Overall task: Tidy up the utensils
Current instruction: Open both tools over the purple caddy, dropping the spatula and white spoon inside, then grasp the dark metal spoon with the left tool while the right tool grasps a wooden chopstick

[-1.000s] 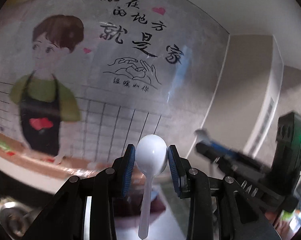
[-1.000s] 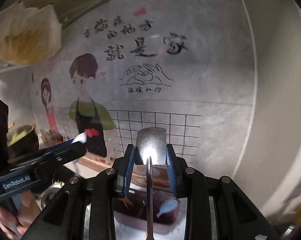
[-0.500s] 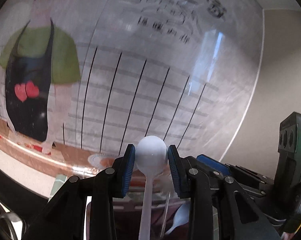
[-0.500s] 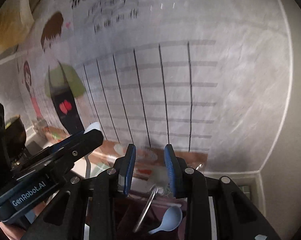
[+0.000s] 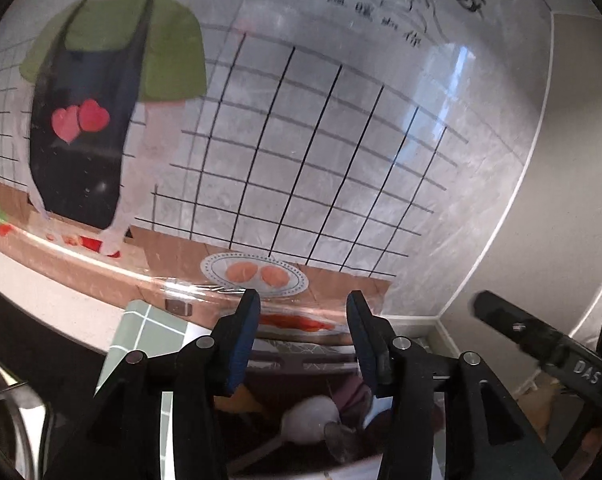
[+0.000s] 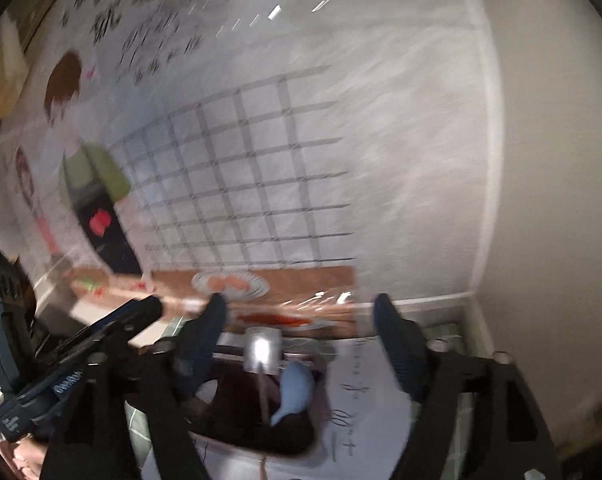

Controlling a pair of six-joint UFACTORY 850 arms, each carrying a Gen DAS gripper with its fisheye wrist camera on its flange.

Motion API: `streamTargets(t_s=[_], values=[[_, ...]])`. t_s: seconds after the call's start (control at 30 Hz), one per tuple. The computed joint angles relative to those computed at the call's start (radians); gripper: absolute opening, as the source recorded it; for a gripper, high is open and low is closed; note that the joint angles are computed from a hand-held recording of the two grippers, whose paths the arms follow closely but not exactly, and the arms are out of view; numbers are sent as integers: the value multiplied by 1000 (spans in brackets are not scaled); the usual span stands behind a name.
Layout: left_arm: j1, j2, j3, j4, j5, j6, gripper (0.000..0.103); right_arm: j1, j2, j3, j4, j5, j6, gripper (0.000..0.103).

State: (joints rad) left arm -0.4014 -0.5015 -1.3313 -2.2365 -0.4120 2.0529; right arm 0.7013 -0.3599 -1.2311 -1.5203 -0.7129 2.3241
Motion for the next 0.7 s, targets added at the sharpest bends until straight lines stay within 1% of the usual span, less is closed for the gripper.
streamTargets(t_s=[0.03,0.1,0.13,0.17,0.23,0.3,0.33,0.4,0.43,0.5,0.57,0.63,0.67,0.7], values=[[6,24,18,44,5,-39,51,11,16,14,19,-25,9,94],[15,60,51,106,12,-83,53,35,45,45,65,-62,5,94],[23,86,77,174,15,-125,56,44,57,53,108,-67,-36,94],[30,101,93,243,10,-169,60,57,62,54,172,-75,-114,94],[41,133,134,409,15,-262,63,81,59,48,266,-111,-239,94],[45,155,172,527,31,-317,63,111,51,43,349,-158,-341,97],[47,168,200,618,41,-364,63,122,49,44,380,-167,-373,102],[50,182,236,739,51,-450,63,146,47,54,427,-161,-416,102],[56,191,262,818,41,-514,63,157,45,59,452,-154,-431,102],[64,206,303,907,23,-579,63,177,35,59,496,-150,-461,102],[68,222,345,950,24,-596,63,193,19,47,554,-153,-520,102],[75,236,388,996,27,-614,63,215,-13,21,620,-181,-597,102],[80,243,402,1012,22,-624,63,233,-29,12,626,-199,-612,102],[86,251,416,1026,13,-637,63,243,-37,7,630,-198,-623,102]])
